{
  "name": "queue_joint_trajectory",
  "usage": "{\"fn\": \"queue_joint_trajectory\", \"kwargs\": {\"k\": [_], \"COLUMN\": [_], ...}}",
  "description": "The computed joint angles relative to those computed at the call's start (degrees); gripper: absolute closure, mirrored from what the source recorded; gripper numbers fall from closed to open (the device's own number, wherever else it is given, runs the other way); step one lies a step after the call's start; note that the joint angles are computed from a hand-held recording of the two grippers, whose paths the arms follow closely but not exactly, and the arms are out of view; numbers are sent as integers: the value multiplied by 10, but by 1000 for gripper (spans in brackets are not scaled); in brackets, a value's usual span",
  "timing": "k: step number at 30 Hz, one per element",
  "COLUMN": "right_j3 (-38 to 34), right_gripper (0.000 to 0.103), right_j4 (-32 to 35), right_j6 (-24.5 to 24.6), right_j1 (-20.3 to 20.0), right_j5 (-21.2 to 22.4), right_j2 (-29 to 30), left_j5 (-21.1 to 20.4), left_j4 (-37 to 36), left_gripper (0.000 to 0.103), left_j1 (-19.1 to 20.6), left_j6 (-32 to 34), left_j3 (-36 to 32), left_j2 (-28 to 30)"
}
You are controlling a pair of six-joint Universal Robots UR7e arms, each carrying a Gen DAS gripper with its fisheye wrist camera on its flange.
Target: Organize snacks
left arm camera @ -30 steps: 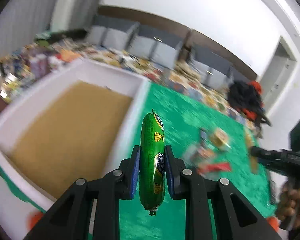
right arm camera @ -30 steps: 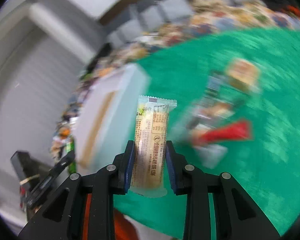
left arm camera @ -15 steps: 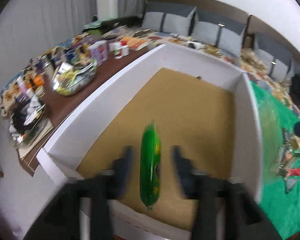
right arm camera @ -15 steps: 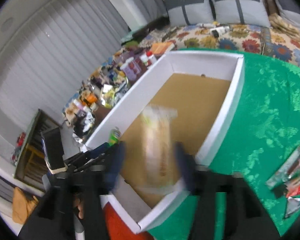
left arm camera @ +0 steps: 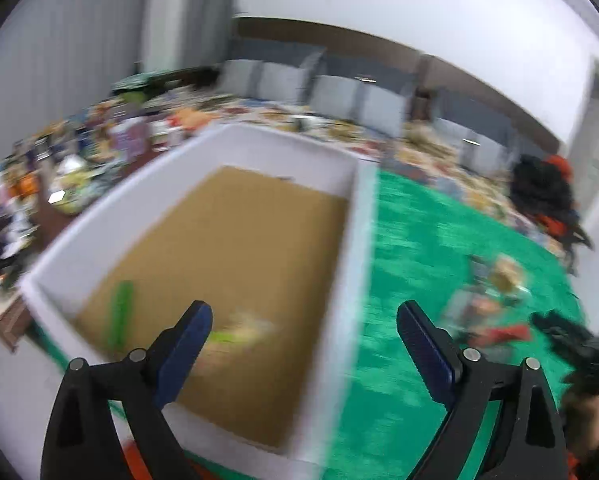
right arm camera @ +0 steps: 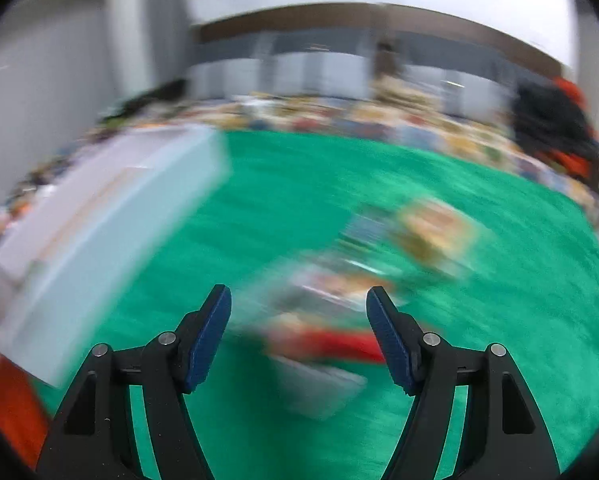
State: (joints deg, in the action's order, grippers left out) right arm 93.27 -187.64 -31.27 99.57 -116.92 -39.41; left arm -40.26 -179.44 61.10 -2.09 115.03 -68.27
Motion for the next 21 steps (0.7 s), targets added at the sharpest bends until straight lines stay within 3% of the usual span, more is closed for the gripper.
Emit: {"fn": "queue_joint_trajectory", "kwargs": {"k": [4,9,13,16,21], "right_j3": [48,66,50,44,43], "right_gripper": [29,30,30,23,13], "right_j4": [-58,-49,-41,-37,-28], "right_j6": [-3,47,40,51,42], "right_j1": [-65,-119,-135,-144,-143], "right_j5": [-71,-95,-100,-82,-79], "right_j2": [-43,-80,-70,-69,-67], "left_j5": [-59,-65,-35,0,4], "left_j4": [29,100,118,117,119], "left_gripper": [2,2,2,2,2], "left_j1": [-25,-20,-8,0,22], "left_j6": [2,-10,-4,6,-3], "left_j3": [-18,-80,-131,-168,-217], "left_j2": [61,170,244,282,312]}}
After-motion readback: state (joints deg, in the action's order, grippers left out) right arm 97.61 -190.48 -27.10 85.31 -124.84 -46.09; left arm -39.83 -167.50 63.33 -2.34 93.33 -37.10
